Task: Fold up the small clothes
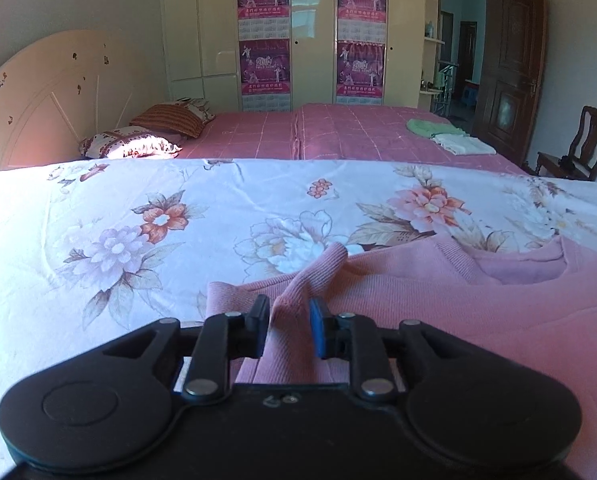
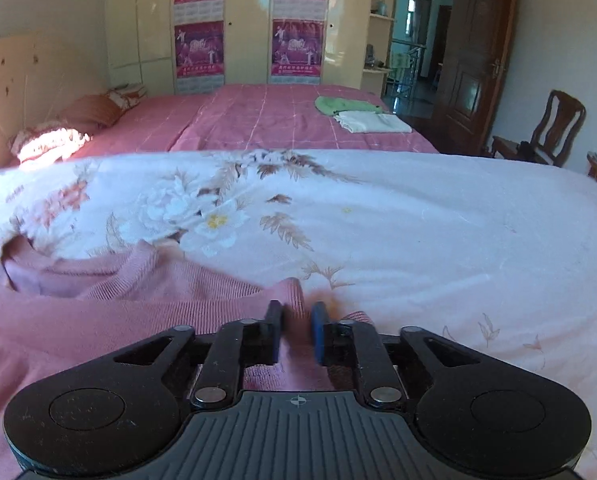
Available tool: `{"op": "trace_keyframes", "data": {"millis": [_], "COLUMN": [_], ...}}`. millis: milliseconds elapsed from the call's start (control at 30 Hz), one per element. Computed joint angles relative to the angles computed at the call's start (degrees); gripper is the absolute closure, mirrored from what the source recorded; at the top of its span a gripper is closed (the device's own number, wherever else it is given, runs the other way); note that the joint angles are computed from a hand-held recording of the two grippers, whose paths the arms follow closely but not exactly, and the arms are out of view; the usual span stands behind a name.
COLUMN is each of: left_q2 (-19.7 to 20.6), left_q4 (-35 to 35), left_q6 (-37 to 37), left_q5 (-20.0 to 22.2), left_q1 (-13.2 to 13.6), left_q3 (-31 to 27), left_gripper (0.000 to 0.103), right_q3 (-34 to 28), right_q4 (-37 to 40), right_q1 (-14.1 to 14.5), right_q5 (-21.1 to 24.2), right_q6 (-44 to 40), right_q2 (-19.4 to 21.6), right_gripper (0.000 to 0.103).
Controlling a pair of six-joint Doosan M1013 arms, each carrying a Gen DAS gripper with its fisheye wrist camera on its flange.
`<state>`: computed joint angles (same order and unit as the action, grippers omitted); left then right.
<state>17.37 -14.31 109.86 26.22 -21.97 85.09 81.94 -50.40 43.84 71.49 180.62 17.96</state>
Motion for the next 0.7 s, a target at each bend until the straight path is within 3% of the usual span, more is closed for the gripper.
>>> {"op": "trace_keyframes", "data": {"millis": [167, 267, 433, 467, 567, 700], "left_q2": [-4.75, -6.21, -6.57, -6.9, -7.45, -8.12], "left_q4": [-13.47, -16.22, -7.04, -8.61, -5.51, -2.51], "left_q6": [13.69, 17.41, 10.73, 11.58, 6.01, 3.44], "left_q5": [1.57, 4.31, 4.7, 3.4, 3.93, 4.7], "left_q1": [0.6, -0.24, -1.66, -1.23, -0.51, 0.13], "left_q3": [4.38, 6.42, 9.2, 10.18, 10.63, 10.94], "left_gripper": [0.071, 0.071, 0.068, 0.065, 0.063, 0.063], "right_q3": [-1.34, -4.11, -8.1, -7.69, -5.74, -4.54], "right_q4": [-1.49, 0.14, 2.08, 2.38, 2.47, 3.6], "right_q1": [4.24, 6.58, 8.39, 8.31, 8.15, 8.43], "right_q5": [-3.78, -6.56, -5.25, -5.04, -3.79, -2.07], "right_q6": [-0.82, -5.08, -12.44, -12.4, -7.55, -3.61], "right_q2": [-0.77, 1.33, 5.85, 5.98, 5.23, 4.08], "right_gripper": [0.067, 0.067, 0.067, 0.067, 0.035, 0.035]}}
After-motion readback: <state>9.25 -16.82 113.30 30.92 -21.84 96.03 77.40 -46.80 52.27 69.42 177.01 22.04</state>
